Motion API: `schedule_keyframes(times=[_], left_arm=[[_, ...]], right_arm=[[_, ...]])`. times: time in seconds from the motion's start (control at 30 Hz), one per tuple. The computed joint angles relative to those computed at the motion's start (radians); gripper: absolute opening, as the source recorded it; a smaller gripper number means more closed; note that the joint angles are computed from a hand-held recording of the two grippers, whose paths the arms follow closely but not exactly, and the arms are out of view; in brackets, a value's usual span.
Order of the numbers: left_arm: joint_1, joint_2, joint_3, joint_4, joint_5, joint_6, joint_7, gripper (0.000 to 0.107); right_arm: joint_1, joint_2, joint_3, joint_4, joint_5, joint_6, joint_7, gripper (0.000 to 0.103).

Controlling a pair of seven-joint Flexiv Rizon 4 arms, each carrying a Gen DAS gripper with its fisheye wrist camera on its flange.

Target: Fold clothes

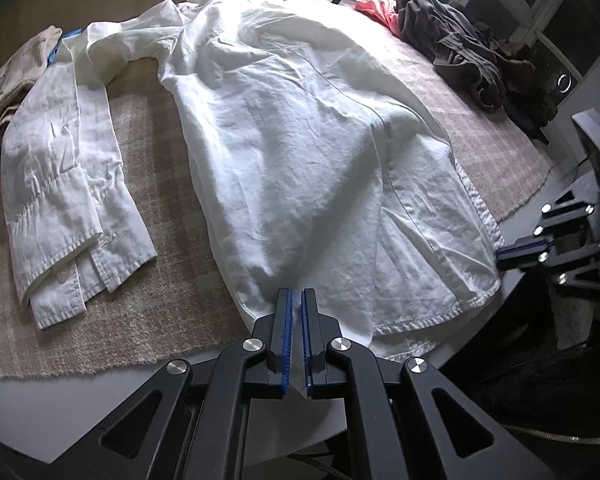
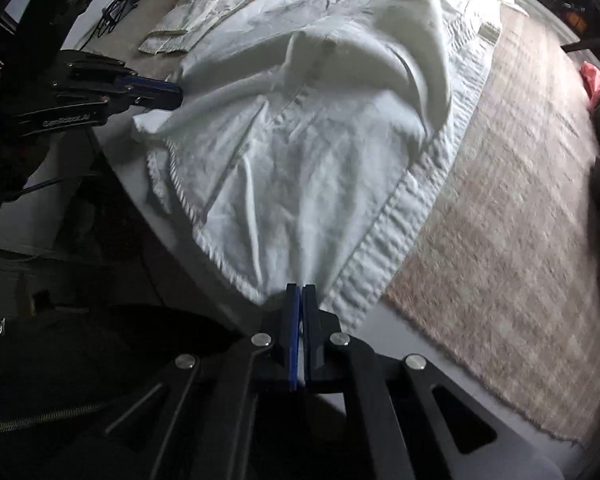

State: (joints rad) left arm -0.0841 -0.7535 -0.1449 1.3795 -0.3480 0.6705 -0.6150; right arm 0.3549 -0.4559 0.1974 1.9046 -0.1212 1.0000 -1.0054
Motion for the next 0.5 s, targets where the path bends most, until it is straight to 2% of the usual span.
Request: schedule_keyframes(times=[0.17,0.27,0.3,0.33,0.37,0.4,0.5], left_arm=[[-0.001,-0.008,0.001,-0.016,0.003,-0.021,-0.003,0.006],[-0.002,-0.009,0.0,-0.018,0.003,-0.023,-0.004,0.005],[-0.002,-0.01,0.0,-0.02,0.001,-0.027,-0.006,0.005],[-0.002,-0.01,0.0,-0.021,0.001,-0.028,-0.007,0.005],[-0.001,-0.01,-0.001,-0.023,0.0,-0.028,-0.007,0.005],[0.002,-0.009,-0.003,-0.023,-0.005,-0.028,-0.007,0.005],[0.009,-0.005,-0.01,-0.02,-0.024,-0.02,-0.008,0.005]], right_arm=[[-0.007,0.06,-0.014,0.044,0.004,-0.011,0.048,0.001],[0.0,0.075,-0.024,0.075,-0.016,0.072,0.086,0.003],[0.007,0.07,-0.027,0.072,-0.028,0.087,0.098,0.006],[0.017,0.061,-0.029,0.063,-0.044,0.085,0.108,0.023],[0.024,0.053,-0.033,0.062,-0.064,0.086,0.107,0.045],[0.032,0.046,-0.036,0.06,-0.084,0.087,0.107,0.05],[0.018,0.046,-0.025,0.079,-0.096,0.096,0.074,0.05]])
